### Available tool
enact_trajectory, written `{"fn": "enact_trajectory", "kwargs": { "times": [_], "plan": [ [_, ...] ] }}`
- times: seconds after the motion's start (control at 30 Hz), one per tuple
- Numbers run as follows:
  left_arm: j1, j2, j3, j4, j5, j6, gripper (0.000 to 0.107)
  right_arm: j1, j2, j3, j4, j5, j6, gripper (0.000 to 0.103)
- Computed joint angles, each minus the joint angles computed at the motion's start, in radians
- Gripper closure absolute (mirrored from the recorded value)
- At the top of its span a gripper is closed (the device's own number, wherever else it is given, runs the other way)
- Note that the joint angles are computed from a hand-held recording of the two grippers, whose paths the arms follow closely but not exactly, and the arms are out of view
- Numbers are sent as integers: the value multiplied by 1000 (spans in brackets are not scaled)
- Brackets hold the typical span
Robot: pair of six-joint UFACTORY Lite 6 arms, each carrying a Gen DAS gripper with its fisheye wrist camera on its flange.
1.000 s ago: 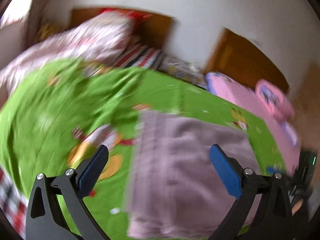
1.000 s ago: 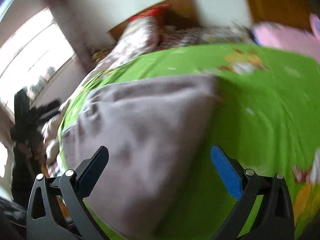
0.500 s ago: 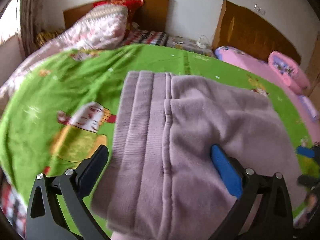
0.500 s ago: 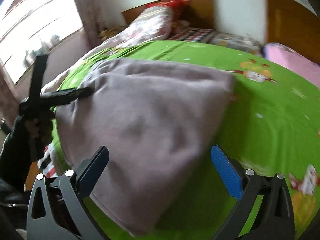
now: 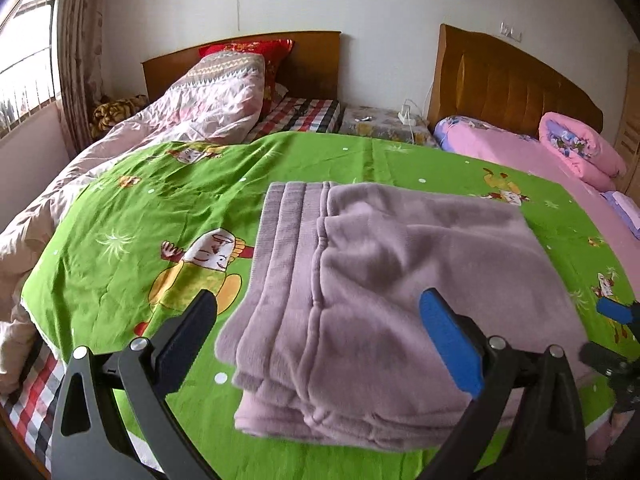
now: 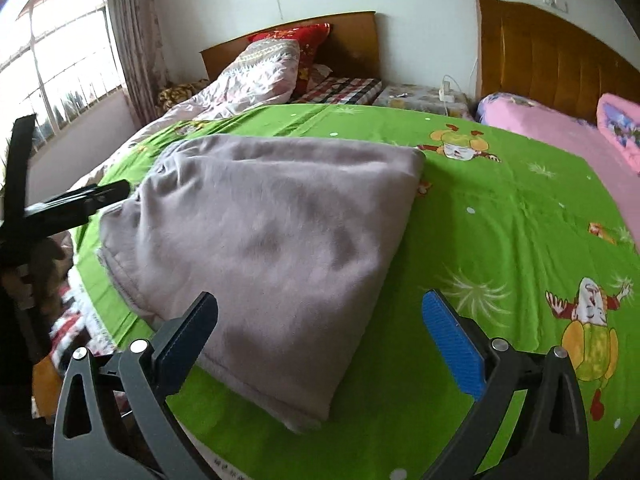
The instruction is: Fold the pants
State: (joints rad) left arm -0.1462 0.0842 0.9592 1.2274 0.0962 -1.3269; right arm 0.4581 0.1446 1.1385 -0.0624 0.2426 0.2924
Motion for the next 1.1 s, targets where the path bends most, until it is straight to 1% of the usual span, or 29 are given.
{"fn": "enact_trajectory", "kwargs": {
  "times": [0.17,0.23,0.27,0.3,0.33,0.37,0.4,0.43,0.47,0.53,0.57,0.6,0.63,0.67,0.7,0.73,0.77,0.8,0.83,0.9,0.93,0.97,1.07,1.1],
  "plan": [
    [-22,-59,-52,170,9,-169,6,30,65,80,-237,9,253,5],
    [-50,-54,-65,275,27,-264,6,54,100,109,-396,25,394,5],
    [-70,-30,-61,294,60,-275,6,69,125,125,-466,50,449,5],
    [-106,22,-47,271,134,-245,6,85,158,125,-531,65,489,5],
    [-128,69,-41,289,183,-256,6,85,150,101,-579,40,554,5],
    [-137,88,-52,349,198,-310,5,75,127,66,-585,7,576,5],
    [-138,65,-86,443,202,-406,5,69,114,44,-555,-6,557,5],
    [-136,47,-110,496,199,-460,5,62,100,35,-494,-3,496,5],
    [-129,40,-117,506,190,-472,5,62,89,31,-461,10,459,5],
    [-121,38,-106,418,178,-383,5,71,45,4,-513,30,493,5],
    [-122,42,-98,379,181,-347,5,78,11,-25,-578,27,551,5],
    [-126,43,-98,363,187,-343,5,77,-25,-60,-601,12,570,5],
    [-128,44,-99,360,192,-349,5,68,-57,-94,-583,-12,554,5],
    [-134,41,-104,359,200,-364,5,55,-89,-125,-522,-35,501,5],
    [-131,37,-104,319,197,-339,5,37,-137,-171,-455,-62,455,5],
    [-115,28,-105,236,175,-281,5,18,-193,-220,-380,-87,398,5],
    [-102,3,-118,174,159,-254,5,7,-242,-259,-346,-101,381,5],
    [-101,-48,-144,150,180,-269,5,-14,-331,-327,-352,-125,405,5],
    [-124,-113,-175,168,243,-323,5,-21,-381,-356,-401,-128,467,5],
    [-199,-261,-247,270,419,-452,6,-40,-506,-414,-580,-101,675,5],
    [-228,-327,-273,303,476,-483,6,-46,-550,-427,-634,-87,744,5],
    [-262,-426,-304,333,533,-506,6,-48,-591,-437,-723,-75,848,5],
    [-339,-661,-349,378,622,-558,6,-31,-709,-445,-1002,-3,1159,5],
    [-384,-720,-362,399,677,-591,6,-14,-737,-437,-1082,24,1241,5]
  ]
}}
